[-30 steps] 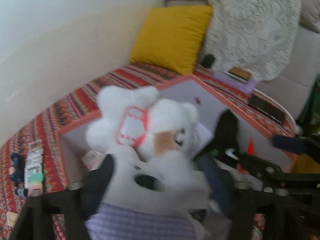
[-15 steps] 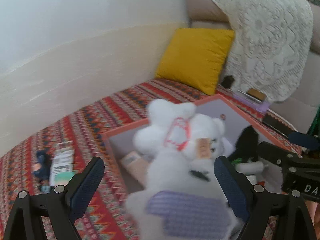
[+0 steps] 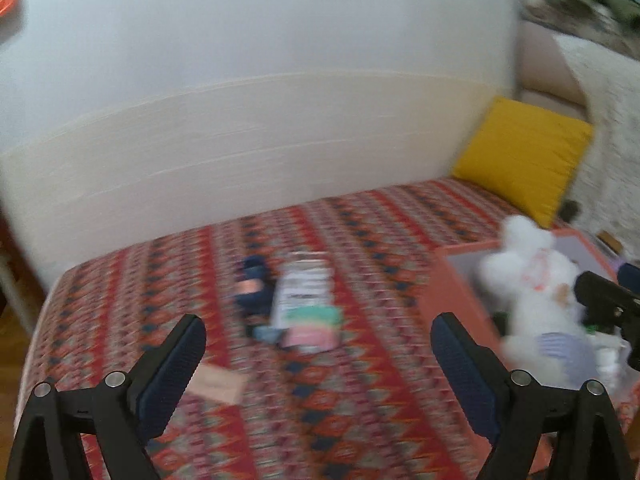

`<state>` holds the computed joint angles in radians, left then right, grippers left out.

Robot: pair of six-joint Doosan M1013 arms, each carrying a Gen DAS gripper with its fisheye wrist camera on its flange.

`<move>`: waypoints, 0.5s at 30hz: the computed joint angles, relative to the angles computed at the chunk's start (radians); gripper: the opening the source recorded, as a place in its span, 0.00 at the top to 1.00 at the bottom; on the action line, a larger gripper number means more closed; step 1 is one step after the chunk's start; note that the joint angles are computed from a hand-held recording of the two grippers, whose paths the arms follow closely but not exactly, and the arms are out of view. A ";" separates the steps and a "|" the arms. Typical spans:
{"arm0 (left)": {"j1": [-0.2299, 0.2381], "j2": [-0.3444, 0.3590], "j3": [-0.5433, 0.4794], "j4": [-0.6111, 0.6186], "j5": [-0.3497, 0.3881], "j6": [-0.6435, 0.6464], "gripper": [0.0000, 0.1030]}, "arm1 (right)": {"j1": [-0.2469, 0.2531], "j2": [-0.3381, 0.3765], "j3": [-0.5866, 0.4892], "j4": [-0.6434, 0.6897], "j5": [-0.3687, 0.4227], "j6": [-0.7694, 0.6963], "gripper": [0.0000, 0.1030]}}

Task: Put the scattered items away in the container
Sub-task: 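Move both tools back toward the pink pouch and beige card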

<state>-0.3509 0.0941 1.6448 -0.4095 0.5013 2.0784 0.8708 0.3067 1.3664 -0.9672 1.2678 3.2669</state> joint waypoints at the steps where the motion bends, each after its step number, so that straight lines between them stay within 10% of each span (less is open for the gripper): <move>1: 0.020 0.005 -0.001 0.003 0.000 -0.010 0.07 | -0.001 0.019 -0.024 -0.003 -0.013 -0.014 0.17; 15: 0.108 0.176 -0.015 0.124 0.031 -0.126 0.06 | -0.087 0.269 -0.290 0.237 -0.123 -0.344 0.17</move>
<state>-0.2428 0.2706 1.6295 -0.2854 0.5320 1.9528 0.7839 0.5753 1.0763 -0.7306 1.1445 2.9234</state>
